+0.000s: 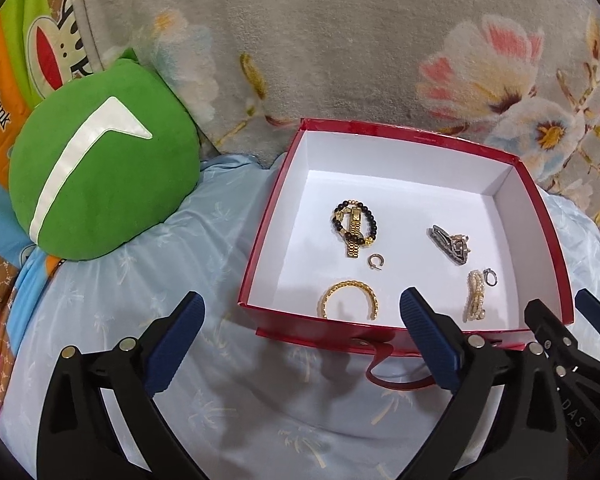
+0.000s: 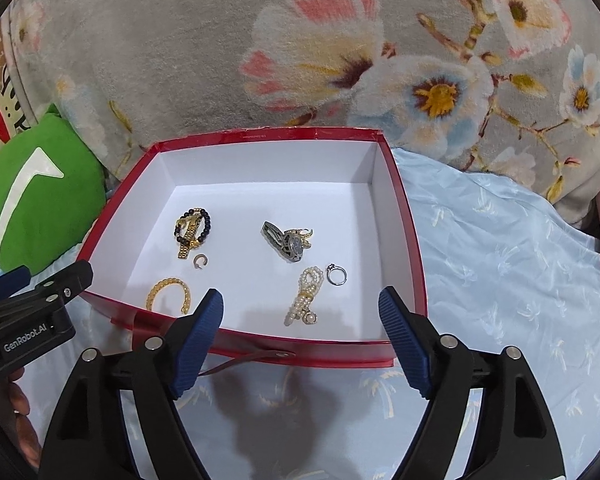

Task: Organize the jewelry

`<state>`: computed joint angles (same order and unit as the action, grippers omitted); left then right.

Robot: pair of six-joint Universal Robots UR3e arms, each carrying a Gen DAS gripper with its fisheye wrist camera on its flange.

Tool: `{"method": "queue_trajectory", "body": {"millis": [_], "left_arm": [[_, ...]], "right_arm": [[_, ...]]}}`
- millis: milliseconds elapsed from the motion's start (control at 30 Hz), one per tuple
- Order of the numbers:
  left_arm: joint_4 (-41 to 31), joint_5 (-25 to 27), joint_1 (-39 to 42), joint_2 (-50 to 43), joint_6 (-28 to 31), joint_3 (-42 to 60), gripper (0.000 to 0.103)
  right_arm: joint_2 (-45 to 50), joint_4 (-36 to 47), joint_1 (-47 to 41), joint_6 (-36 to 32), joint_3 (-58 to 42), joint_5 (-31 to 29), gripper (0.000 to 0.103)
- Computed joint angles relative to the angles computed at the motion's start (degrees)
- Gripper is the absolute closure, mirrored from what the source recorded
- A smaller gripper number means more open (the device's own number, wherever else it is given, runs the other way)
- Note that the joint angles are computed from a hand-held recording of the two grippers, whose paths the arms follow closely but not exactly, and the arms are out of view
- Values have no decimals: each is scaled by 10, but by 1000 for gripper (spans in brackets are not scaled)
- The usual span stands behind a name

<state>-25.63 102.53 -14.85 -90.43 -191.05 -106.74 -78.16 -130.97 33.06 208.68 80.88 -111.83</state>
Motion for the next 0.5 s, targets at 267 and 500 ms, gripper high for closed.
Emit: {"method": "queue_trajectory", "body": {"millis": [267, 500], "left_arm": [[-3, -5, 1, -11, 17, 4, 7], [-8, 7, -8, -15, 17, 4, 7]], "right_arm": [[17, -5, -8, 1, -9, 8, 19], [11, 26, -7, -10, -18, 3, 18]]}}
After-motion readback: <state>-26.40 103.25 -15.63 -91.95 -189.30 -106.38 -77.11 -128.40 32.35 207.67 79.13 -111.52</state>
